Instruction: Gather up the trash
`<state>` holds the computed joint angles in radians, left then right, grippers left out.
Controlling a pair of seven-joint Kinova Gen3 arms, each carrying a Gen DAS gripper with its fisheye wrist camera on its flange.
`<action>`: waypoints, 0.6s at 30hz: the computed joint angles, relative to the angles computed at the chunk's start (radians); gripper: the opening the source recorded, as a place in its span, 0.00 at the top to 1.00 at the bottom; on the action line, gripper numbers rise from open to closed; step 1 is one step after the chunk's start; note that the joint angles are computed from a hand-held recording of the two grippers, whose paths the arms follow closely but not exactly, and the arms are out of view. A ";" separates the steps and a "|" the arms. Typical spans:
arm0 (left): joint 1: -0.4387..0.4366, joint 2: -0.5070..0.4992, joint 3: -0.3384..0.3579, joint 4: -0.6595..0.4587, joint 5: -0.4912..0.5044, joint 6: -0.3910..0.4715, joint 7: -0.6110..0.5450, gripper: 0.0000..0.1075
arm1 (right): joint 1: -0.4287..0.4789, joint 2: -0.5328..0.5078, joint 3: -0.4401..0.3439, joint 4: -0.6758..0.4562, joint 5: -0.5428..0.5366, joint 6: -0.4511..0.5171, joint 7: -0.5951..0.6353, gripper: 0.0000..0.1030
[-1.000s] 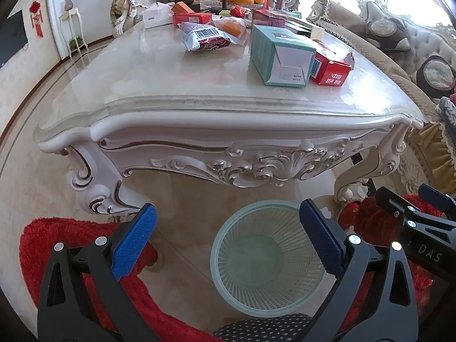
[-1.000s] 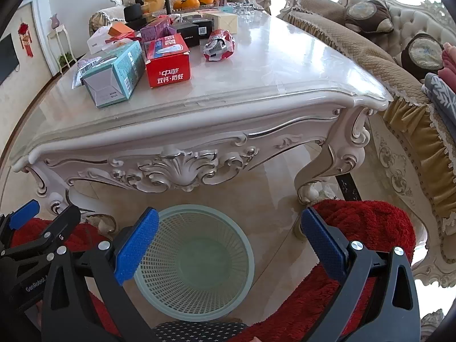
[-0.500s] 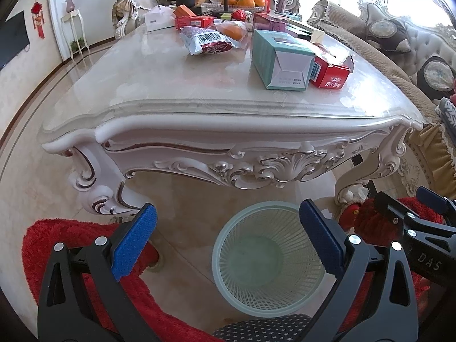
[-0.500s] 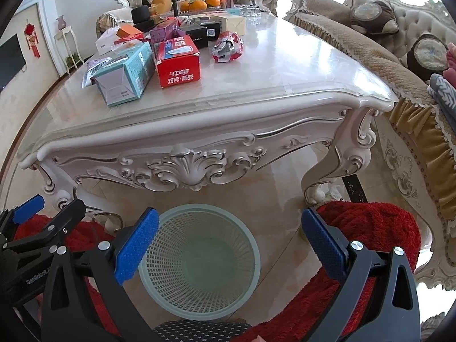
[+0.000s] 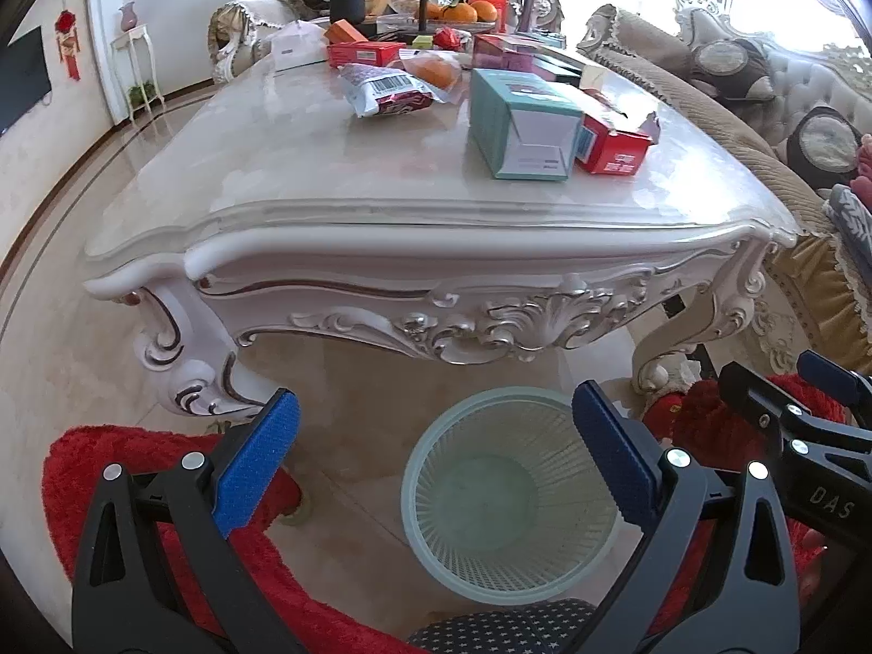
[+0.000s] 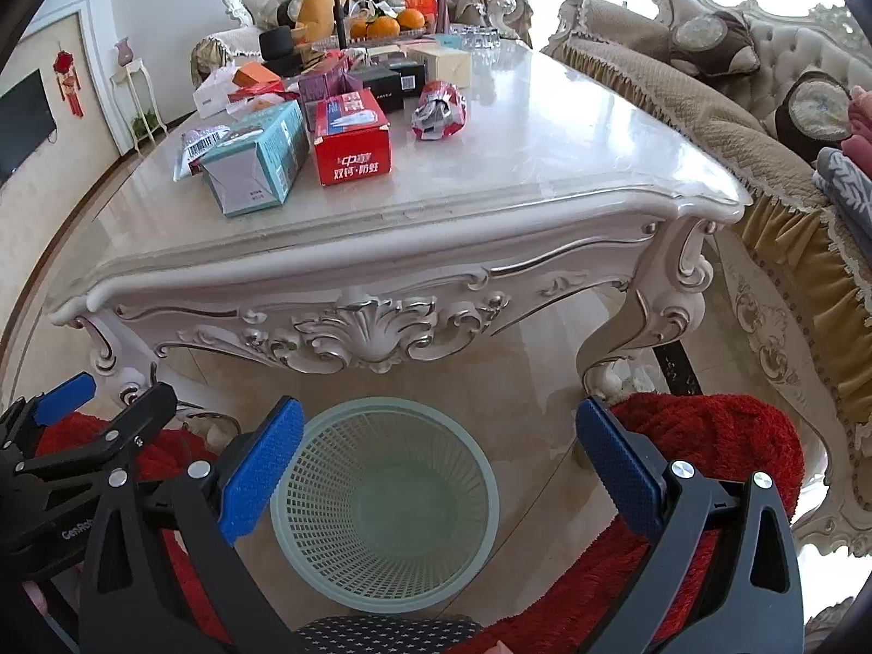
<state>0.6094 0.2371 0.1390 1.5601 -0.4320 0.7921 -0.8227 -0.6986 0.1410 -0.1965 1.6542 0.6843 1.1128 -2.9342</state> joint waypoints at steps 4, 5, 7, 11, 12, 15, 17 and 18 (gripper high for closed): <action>-0.003 -0.003 0.002 0.005 0.009 -0.007 0.007 0.10 | 0.008 -0.014 -0.001 0.013 -0.004 -0.023 0.004 0.07; -0.005 -0.001 0.002 0.003 0.012 -0.006 0.006 0.10 | 0.007 -0.018 -0.002 0.024 0.009 -0.038 -0.009 0.07; -0.006 0.010 0.002 -0.006 0.016 0.007 0.000 0.10 | 0.018 -0.022 -0.008 0.042 0.015 -0.070 -0.025 0.07; -0.011 0.025 0.000 -0.015 0.032 0.009 -0.019 0.10 | 0.030 -0.031 -0.003 0.073 0.028 -0.136 -0.028 0.07; -0.018 0.017 0.000 -0.005 0.040 -0.009 -0.026 0.10 | 0.055 -0.043 -0.014 0.088 0.023 -0.173 -0.016 0.07; -0.024 -0.033 -0.023 0.052 -0.014 -0.095 0.012 0.10 | 0.070 -0.104 0.001 0.145 0.095 -0.264 -0.049 0.07; -0.034 -0.048 -0.053 0.049 -0.078 -0.132 0.030 0.10 | 0.110 -0.123 0.005 0.144 0.137 -0.295 -0.024 0.07; -0.055 -0.044 -0.049 0.033 -0.087 -0.137 0.020 0.10 | 0.128 -0.115 0.007 0.130 0.143 -0.300 0.008 0.07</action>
<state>0.5542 0.1936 0.0904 1.5928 -0.5187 0.6549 -0.8023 -0.5704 0.0262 -0.1896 1.7838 0.8273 0.8129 -2.9266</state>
